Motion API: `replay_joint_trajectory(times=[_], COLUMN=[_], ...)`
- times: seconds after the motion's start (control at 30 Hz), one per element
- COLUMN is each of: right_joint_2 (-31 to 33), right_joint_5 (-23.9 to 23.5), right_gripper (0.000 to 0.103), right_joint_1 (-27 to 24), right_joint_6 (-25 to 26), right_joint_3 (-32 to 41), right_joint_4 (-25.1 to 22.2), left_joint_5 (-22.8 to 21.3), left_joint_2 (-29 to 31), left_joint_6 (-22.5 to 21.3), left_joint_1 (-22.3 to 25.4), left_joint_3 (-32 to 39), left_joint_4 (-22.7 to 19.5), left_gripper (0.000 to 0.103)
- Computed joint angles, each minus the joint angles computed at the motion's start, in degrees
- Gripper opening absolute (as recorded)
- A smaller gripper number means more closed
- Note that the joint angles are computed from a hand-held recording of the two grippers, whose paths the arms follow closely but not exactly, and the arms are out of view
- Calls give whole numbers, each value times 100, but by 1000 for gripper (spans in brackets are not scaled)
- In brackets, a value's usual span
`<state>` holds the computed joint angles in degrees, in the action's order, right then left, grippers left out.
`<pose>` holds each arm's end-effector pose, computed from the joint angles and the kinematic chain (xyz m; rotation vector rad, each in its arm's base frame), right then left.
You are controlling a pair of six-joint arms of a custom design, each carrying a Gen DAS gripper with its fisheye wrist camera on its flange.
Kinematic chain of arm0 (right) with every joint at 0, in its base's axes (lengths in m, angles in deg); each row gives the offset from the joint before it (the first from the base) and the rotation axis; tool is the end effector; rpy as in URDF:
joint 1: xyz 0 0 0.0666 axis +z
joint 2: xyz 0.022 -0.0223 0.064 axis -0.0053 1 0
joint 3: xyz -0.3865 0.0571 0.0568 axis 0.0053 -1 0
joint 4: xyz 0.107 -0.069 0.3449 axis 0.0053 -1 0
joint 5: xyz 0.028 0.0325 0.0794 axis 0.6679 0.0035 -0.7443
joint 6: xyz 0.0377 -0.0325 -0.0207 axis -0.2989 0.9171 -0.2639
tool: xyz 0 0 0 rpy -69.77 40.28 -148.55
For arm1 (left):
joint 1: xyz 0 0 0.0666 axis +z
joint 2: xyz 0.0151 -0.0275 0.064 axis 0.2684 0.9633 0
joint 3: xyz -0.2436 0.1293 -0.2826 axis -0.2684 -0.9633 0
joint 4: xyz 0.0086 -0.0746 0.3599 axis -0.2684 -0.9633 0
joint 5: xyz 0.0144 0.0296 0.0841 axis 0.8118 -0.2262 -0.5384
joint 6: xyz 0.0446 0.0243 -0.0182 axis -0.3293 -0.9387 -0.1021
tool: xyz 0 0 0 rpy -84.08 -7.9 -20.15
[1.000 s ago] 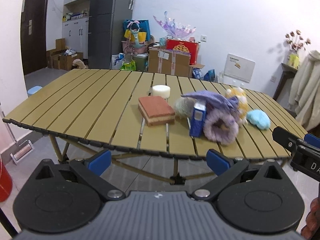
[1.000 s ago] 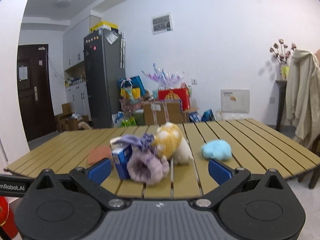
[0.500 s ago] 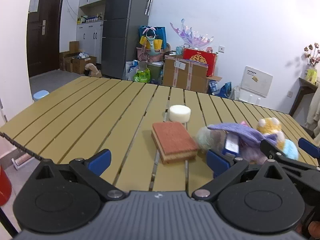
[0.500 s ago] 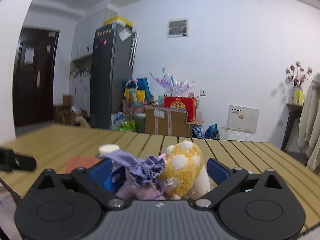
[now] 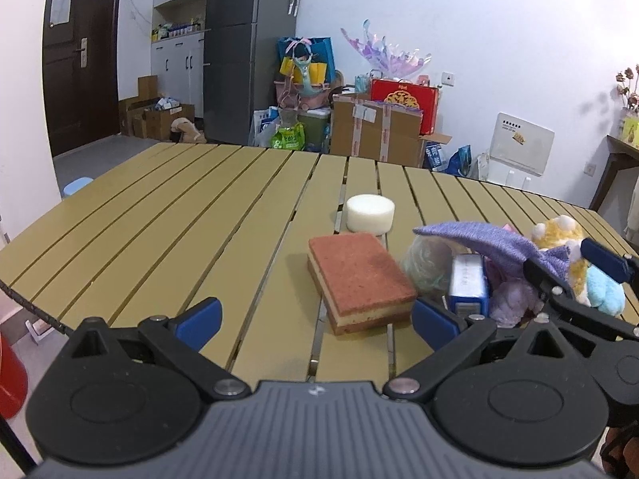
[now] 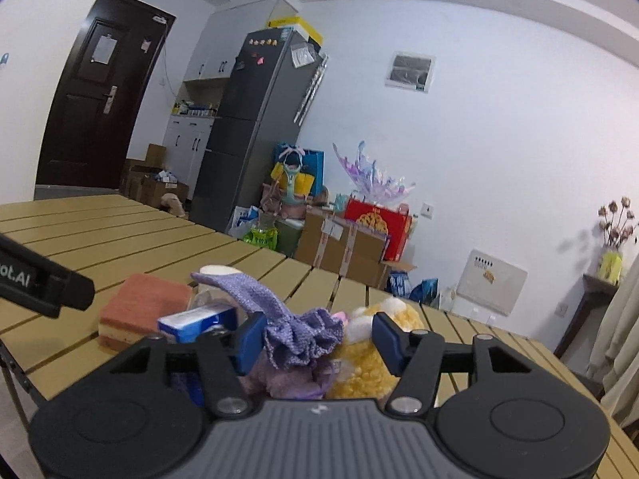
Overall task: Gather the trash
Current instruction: 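Grasp the purple pouch with the right tool while the left tool grasps the blue tissue box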
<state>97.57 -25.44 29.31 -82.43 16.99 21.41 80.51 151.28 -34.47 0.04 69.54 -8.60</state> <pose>0.5186 0.2672 0.4271 -0.0567 1.8101 -0.3682 0.5539 -0.1527 0.4718 0.1484 2.1446 -0.1742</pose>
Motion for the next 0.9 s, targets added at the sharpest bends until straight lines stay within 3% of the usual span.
replay_joint_trajectory(times=[0.13, 0.3, 0.4, 0.5, 0.67, 0.9], right_joint_2=[12, 207, 251, 165, 76, -327], right_joint_5=[-145, -404, -572, -912, -879, -920], right_gripper=[55, 44, 36, 32, 29, 29], right_joint_1=[-7, -112, -182, -267, -290, -334], right_joint_6=[106, -397, -763, -1044, -1148, -1438], right_joint_3=[-61, 251, 296, 153, -22, -617], right_joint_4=[292, -313, -417, -286, -20, 940], left_joint_5=[-17, 22, 64, 100, 194, 320], left_joint_2=[15, -3, 5, 22, 37, 133], left_joint_6=[57, 34, 19, 13, 86, 166], left_joint_1=[21, 24, 27, 29, 29, -112], left_joint_3=[0, -40, -53, -47, -52, 15], left_joint_4=[-25, -33, -47, -73, -60, 28], left_gripper=[103, 103, 103, 103, 103, 103])
